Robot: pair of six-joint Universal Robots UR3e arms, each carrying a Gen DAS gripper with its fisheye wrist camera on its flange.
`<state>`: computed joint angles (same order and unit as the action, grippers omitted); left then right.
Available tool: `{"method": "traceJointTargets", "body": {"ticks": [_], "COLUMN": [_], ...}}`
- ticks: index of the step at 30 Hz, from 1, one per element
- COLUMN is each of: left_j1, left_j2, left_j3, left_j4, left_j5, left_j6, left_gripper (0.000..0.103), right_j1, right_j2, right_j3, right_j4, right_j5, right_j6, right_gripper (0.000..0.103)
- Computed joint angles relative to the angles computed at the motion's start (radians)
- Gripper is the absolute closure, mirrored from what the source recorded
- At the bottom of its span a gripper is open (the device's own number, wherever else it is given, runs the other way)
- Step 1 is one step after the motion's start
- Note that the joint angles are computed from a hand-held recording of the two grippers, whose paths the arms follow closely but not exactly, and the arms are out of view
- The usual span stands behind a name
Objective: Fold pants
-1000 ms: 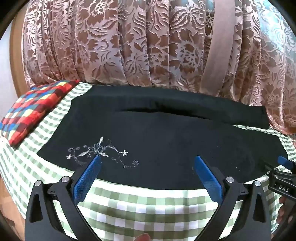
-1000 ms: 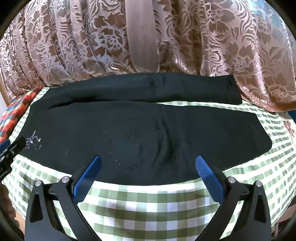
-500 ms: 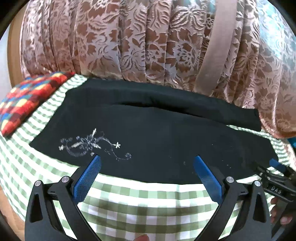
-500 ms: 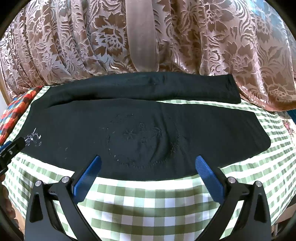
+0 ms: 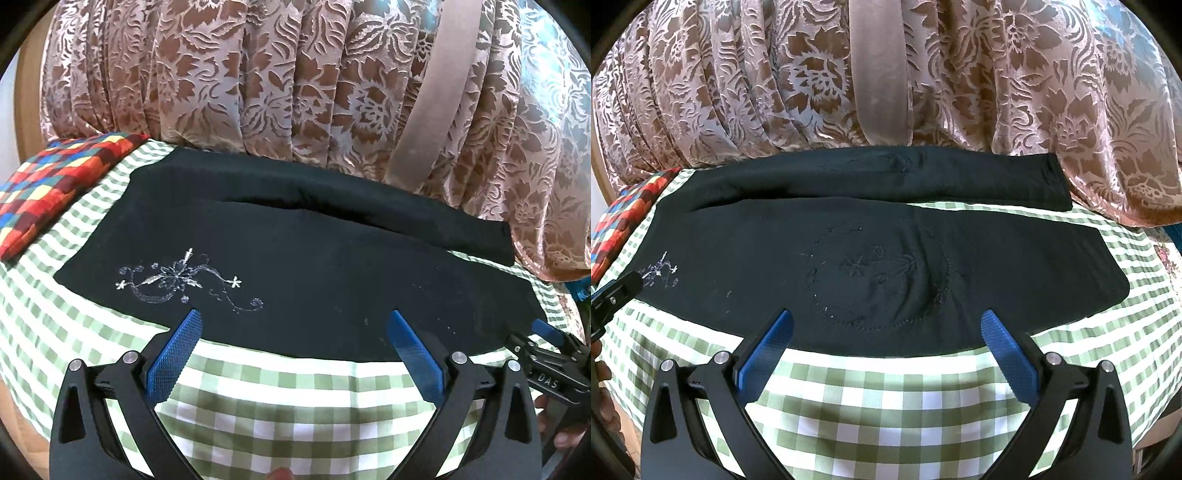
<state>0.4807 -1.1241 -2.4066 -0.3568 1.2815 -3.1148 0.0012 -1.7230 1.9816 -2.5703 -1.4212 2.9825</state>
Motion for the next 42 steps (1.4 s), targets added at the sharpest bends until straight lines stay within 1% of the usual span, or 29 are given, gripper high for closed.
{"method": "traceJointTargets", "body": {"ticks": [3, 5, 7, 13, 21, 27, 30, 31, 35, 36, 38, 41, 42], "left_j1": [0.01, 0.035, 0.048, 0.034, 0.072, 0.113, 0.157, 0.186, 0.252, 0.269, 0.313, 0.402, 0.448], "left_j2": [0.007, 0.022, 0.03, 0.009, 0.044, 0.071, 0.096, 0.109, 0.122, 0.128, 0.144, 0.182, 0.192], "left_j3": [-0.01, -0.034, -0.041, -0.021, -0.042, -0.055, -0.065, -0.069, -0.07, -0.077, -0.085, -0.095, -0.096], "left_j4": [0.003, 0.025, 0.023, 0.0, -0.048, -0.078, -0.118, -0.149, -0.236, -0.246, -0.29, -0.366, -0.401], "left_j5": [-0.02, -0.057, -0.071, -0.046, -0.058, -0.085, -0.124, -0.15, -0.196, -0.201, -0.236, -0.284, -0.306], "left_j6": [0.002, 0.002, -0.001, 0.016, 0.037, 0.061, 0.081, 0.093, 0.123, 0.127, 0.159, 0.205, 0.223], "left_gripper": [0.003, 0.003, 0.003, 0.003, 0.003, 0.003, 0.003, 0.003, 0.003, 0.003, 0.003, 0.003, 0.003], "right_j1": [0.001, 0.002, 0.001, 0.003, 0.003, 0.001, 0.002, 0.001, -0.007, -0.016, -0.055, -0.206, -0.282], "right_j2": [0.002, 0.001, 0.0, 0.008, 0.013, 0.011, 0.011, 0.008, 0.006, 0.005, -0.006, -0.058, -0.074], "right_j3": [-0.003, 0.001, 0.003, 0.008, 0.015, 0.021, 0.02, 0.022, 0.024, 0.024, 0.025, 0.03, 0.027], "right_j4": [0.001, -0.002, -0.005, -0.013, -0.021, -0.029, -0.025, -0.024, -0.014, -0.005, 0.032, 0.167, 0.248], "right_j5": [-0.001, -0.002, -0.003, -0.004, -0.003, -0.003, -0.004, -0.004, -0.002, 0.007, 0.06, 0.252, 0.338], "right_j6": [0.0, 0.001, -0.003, -0.003, -0.007, -0.008, -0.007, -0.006, -0.001, -0.002, -0.011, -0.067, -0.095], "right_gripper": [0.002, 0.002, 0.002, 0.002, 0.002, 0.002, 0.002, 0.002, 0.002, 0.002, 0.002, 0.002, 0.002]}}
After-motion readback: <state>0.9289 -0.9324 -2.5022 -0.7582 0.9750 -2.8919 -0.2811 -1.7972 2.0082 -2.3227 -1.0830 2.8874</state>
